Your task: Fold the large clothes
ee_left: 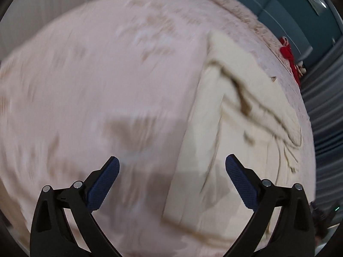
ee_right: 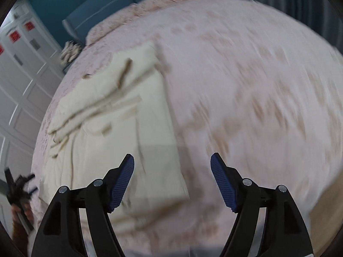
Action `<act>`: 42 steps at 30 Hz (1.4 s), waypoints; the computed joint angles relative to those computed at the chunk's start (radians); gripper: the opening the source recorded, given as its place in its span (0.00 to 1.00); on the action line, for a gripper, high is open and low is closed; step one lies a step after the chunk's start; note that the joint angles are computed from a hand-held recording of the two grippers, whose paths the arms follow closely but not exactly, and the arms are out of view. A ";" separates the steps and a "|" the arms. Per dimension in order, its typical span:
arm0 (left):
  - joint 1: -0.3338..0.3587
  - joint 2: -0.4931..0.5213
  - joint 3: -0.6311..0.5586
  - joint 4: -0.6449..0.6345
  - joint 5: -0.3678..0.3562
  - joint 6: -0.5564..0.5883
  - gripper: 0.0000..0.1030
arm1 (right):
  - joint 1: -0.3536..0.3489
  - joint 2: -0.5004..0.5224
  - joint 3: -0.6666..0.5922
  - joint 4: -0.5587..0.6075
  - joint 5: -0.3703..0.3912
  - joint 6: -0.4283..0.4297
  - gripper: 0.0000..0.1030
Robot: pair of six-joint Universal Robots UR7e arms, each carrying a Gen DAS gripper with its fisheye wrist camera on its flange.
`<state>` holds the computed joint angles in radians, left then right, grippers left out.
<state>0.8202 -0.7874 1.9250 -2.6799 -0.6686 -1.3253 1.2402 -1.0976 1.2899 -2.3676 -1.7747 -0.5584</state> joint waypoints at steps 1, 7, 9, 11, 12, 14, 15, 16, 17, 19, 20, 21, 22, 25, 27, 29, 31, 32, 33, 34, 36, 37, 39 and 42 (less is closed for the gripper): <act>-0.009 0.013 0.017 -0.036 -0.013 -0.011 0.94 | -0.011 -0.009 0.013 0.010 0.010 0.012 0.70; -0.030 0.093 -0.013 -0.110 -0.024 0.018 0.91 | -0.050 -0.033 0.092 0.068 0.078 0.073 0.70; -0.024 0.102 -0.025 -0.126 -0.043 0.027 0.80 | -0.052 -0.031 0.108 0.056 0.093 0.079 0.71; -0.017 0.101 -0.048 -0.088 -0.066 0.034 0.56 | -0.053 -0.030 0.123 0.037 0.101 0.097 0.70; -0.017 0.096 -0.055 -0.058 -0.071 0.030 0.43 | -0.056 -0.032 0.125 0.034 0.115 0.106 0.60; -0.024 0.087 -0.054 -0.078 -0.091 0.062 0.21 | -0.064 -0.036 0.121 0.064 0.160 0.131 0.27; -0.036 0.077 -0.054 -0.044 -0.080 0.052 0.14 | -0.062 -0.036 0.120 0.064 0.150 0.142 0.14; -0.047 0.071 -0.052 -0.027 -0.071 0.050 0.11 | -0.060 -0.038 0.118 0.063 0.148 0.140 0.10; -0.057 0.064 -0.049 -0.027 -0.063 0.060 0.10 | -0.061 -0.043 0.114 0.072 0.157 0.134 0.09; -0.079 0.047 -0.040 -0.009 -0.046 0.059 0.05 | -0.056 -0.059 0.112 0.082 0.169 0.116 0.07; -0.093 0.039 -0.035 -0.002 -0.034 0.060 0.05 | -0.055 -0.067 0.110 0.091 0.174 0.105 0.07; -0.105 0.033 -0.030 -0.004 -0.024 0.064 0.04 | -0.049 -0.077 0.110 0.099 0.172 0.092 0.06; -0.124 0.025 -0.026 0.006 -0.012 0.060 0.04 | -0.045 -0.085 0.106 0.110 0.167 0.077 0.06; -0.169 0.002 -0.019 0.048 0.000 0.057 0.04 | -0.013 -0.113 0.097 0.156 0.100 -0.034 0.05; -0.210 -0.023 -0.004 0.104 -0.009 0.034 0.04 | 0.011 -0.137 0.086 0.215 0.026 -0.134 0.05; -0.247 -0.053 0.019 0.156 -0.031 -0.005 0.04 | 0.026 -0.166 0.075 0.284 -0.029 -0.197 0.05; -0.297 -0.090 0.054 0.222 -0.062 -0.080 0.04 | 0.031 -0.198 0.075 0.348 -0.066 -0.233 0.05; -0.323 -0.108 0.070 0.251 -0.078 -0.120 0.04 | 0.033 -0.226 0.079 0.401 -0.095 -0.253 0.05; -0.355 -0.130 0.087 0.290 -0.096 -0.173 0.04 | 0.036 -0.252 0.083 0.449 -0.118 -0.268 0.05; -0.387 -0.150 0.101 0.327 -0.111 -0.228 0.04 | 0.034 -0.275 0.095 0.474 -0.128 -0.280 0.05; -0.445 -0.180 0.115 0.404 -0.127 -0.331 0.04 | 0.025 -0.347 0.113 0.565 -0.126 -0.287 0.05; -0.482 -0.194 0.112 0.469 -0.123 -0.400 0.04 | 0.019 -0.375 0.122 0.590 -0.109 -0.286 0.05; -0.532 -0.211 0.098 0.559 -0.100 -0.495 0.04 | 0.020 -0.426 0.149 0.586 -0.068 -0.295 0.05; -0.542 -0.217 0.068 0.613 -0.038 -0.517 0.04 | 0.037 -0.445 0.145 0.539 0.017 -0.301 0.05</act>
